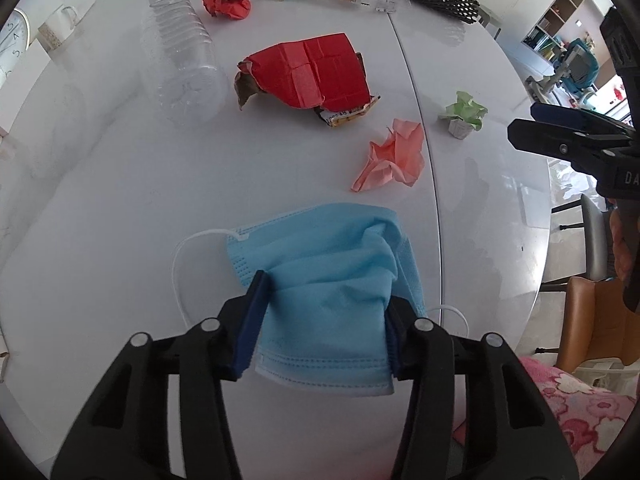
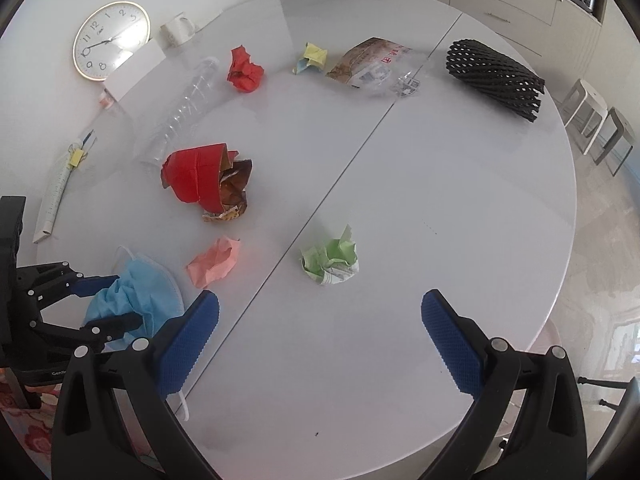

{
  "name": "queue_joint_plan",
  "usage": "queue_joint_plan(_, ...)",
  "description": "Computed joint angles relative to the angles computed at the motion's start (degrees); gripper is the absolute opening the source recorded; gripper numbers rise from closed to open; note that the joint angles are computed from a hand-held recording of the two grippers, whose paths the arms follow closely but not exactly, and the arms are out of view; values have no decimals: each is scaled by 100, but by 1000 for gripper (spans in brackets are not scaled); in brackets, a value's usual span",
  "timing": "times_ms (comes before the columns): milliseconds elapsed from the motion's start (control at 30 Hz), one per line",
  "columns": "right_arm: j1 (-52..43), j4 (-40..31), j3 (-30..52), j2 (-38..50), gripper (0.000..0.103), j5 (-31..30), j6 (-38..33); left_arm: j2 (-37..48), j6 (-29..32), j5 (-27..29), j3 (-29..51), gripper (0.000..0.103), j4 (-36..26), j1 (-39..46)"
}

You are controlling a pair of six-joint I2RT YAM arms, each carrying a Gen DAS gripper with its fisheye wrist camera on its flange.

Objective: Collect trash
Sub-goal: 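Grasp the blue face mask with the left gripper, then grasp the green paper ball with the right gripper while the left gripper holds the mask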

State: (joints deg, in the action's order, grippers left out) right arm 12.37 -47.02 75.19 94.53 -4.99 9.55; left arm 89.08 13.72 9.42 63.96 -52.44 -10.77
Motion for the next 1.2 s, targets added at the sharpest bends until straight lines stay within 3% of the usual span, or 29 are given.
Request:
queue_joint_plan(67, -31, 138, -3, 117, 98, -106, -176, -65, 0, -26, 59, 35, -35, 36)
queue_joint_plan(133, -52, 127, 117, 358, 88, -172, -363, -145, -44, 67, 185, 29, -122, 165)
queue_joint_plan(367, -130, 44, 427, 954, 73, -160, -719, -317, -195, 527, 627, 27, -502, 655)
queue_joint_plan(600, -82, -41, 567, 1178, 36, -149, -866, -314, -350, 562, 796, 26, -533, 611)
queue_joint_plan(867, -277, 13, 284, 711, 36, -252, -648, -504, -245, 734, 861, 26, -675, 656)
queue_joint_plan(1200, -406, -86, -965, -1114, 36, -77, 137, -783, 335, 1164, 944, 26, -1085, 995)
